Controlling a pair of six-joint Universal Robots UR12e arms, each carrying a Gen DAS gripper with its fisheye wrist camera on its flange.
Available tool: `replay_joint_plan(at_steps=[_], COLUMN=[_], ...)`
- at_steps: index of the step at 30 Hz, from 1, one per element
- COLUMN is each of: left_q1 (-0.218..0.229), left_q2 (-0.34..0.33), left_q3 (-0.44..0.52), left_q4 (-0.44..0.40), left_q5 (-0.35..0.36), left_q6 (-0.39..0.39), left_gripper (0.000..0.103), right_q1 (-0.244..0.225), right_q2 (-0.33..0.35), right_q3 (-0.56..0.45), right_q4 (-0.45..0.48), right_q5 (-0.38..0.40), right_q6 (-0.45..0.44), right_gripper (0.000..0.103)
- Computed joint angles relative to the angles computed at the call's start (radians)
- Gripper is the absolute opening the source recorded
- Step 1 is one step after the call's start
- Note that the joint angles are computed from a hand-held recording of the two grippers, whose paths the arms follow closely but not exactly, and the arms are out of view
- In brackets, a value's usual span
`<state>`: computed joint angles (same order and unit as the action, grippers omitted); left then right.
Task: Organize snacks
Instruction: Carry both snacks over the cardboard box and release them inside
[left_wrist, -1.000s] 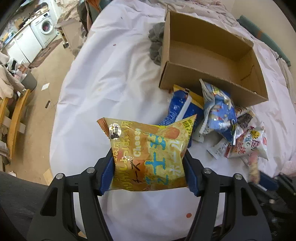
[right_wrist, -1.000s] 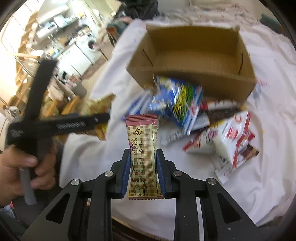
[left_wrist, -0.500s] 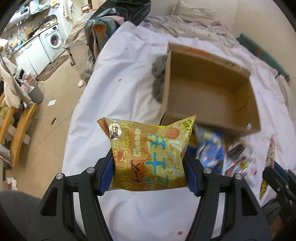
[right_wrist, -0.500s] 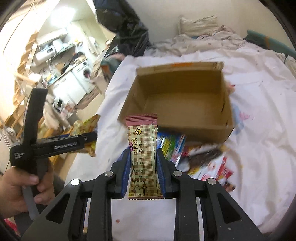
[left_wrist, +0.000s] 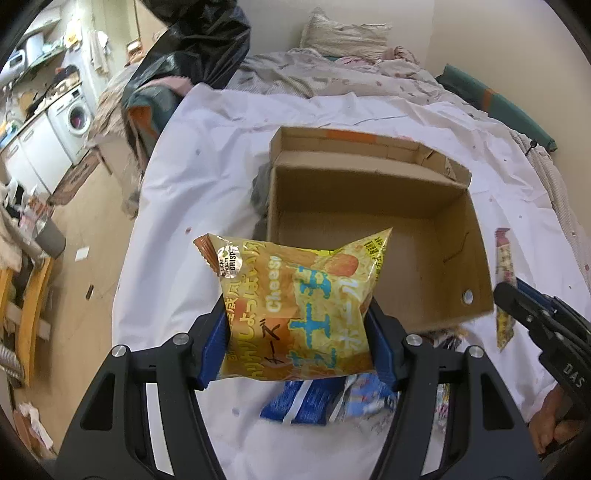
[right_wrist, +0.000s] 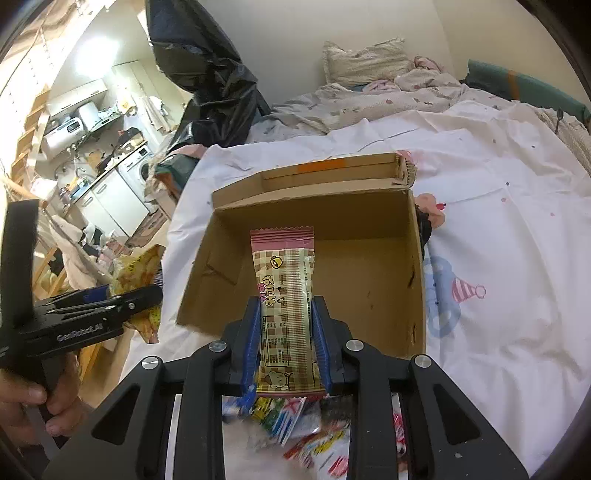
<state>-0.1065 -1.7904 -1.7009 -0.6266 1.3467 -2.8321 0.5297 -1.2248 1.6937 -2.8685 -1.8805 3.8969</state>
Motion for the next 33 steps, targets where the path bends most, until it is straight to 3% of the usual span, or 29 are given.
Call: replay_joint_plan(at_steps=[12, 19, 33], left_q1=[-0.038, -0.049, -0.049], left_q2=[-0.076, -0.099, -0.112], left_q3=[0.042, 0.040, 0.049], left_q4=[0.050, 0.070, 0.057], left_q5=[-0.005, 0.003, -0.011], left_q6=[0.034, 0.073, 0.064], left_gripper=[0.062, 0.062, 0.064], right_q1=[-0.053, -0.055, -0.071], right_q2=[0.032, 0.048, 0.055], right_q3=[-0.022, -0.045, -0.041], right_q4=[0.053, 0.136, 0.164], right_q5=[0.058, 0.080, 0.134], right_q6=[0.028, 0.032, 0.071], right_gripper=[0.028, 0.028, 0.028])
